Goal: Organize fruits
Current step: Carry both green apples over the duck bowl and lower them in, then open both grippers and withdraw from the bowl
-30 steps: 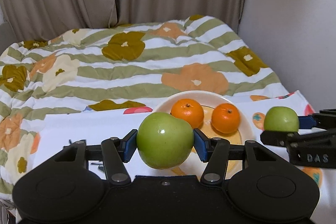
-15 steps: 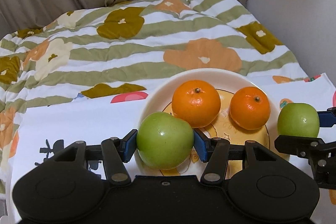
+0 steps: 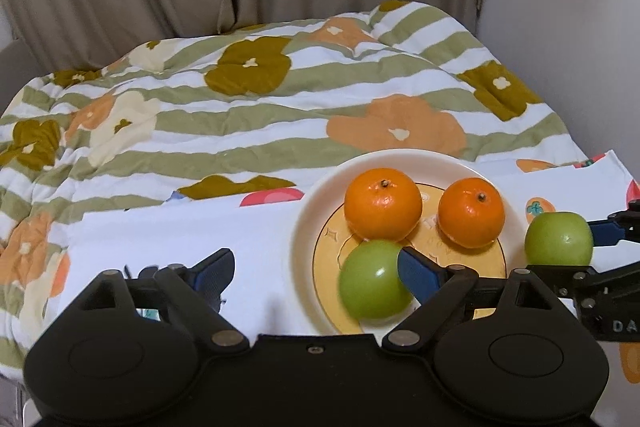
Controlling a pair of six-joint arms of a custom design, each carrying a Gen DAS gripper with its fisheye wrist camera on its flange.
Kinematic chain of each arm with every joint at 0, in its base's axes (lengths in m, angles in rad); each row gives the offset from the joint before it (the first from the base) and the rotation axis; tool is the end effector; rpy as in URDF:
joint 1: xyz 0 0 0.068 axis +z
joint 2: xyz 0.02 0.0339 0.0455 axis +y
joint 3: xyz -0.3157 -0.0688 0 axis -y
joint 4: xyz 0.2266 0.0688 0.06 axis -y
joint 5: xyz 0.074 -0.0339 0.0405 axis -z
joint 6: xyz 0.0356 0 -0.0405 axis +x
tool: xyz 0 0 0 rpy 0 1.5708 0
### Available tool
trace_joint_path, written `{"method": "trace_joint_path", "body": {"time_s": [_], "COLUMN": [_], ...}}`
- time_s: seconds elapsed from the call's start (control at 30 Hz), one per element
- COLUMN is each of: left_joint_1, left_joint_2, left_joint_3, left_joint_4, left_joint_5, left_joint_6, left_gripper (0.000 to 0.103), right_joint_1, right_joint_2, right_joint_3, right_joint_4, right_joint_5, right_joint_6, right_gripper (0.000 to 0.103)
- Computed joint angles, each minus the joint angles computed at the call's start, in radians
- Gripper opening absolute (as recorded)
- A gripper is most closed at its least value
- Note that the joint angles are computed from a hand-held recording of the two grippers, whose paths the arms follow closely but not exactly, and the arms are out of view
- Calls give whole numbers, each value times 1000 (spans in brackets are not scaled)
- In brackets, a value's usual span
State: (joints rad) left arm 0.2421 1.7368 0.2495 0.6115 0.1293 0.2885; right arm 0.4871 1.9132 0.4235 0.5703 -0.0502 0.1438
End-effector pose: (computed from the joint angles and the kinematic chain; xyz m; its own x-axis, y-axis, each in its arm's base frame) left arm 0.2155 0.0485 0.1201 -0.7597 0.1030 -0.6421 0.0611 0.9943 0.0873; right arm 0.2383 0.1282 0.1028 -0.7663 -0.2439 -0.5943 -0.3886 0.9127 0.1264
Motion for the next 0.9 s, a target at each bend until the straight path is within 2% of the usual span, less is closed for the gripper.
{"method": "trace_joint_path", "body": {"time_s": [0.37,0.63,0.8,0.9], "left_joint_1": [37,40,46,45], "left_joint_2": [-101,-132,-158,-183], "left_joint_3": [-60,-106,-139,-156], "left_joint_4": [-43,-12,11,10], "left_joint_5": [13,-15,-23,-30], "left_joint_6": [-48,-57,-64,-66], "left_gripper": [92,92,92,92], "right_joint_1": [17,28,50,43], "right_joint_2": [58,98,77,69], "right_joint_3": [8,5,-28,-43], "right_joint_4": [59,121,184,196], "right_joint_5": [-18,-28,9,2], "right_joint_6": [-64,-91,-100,-75], "right_gripper": [71,72,100,100]}}
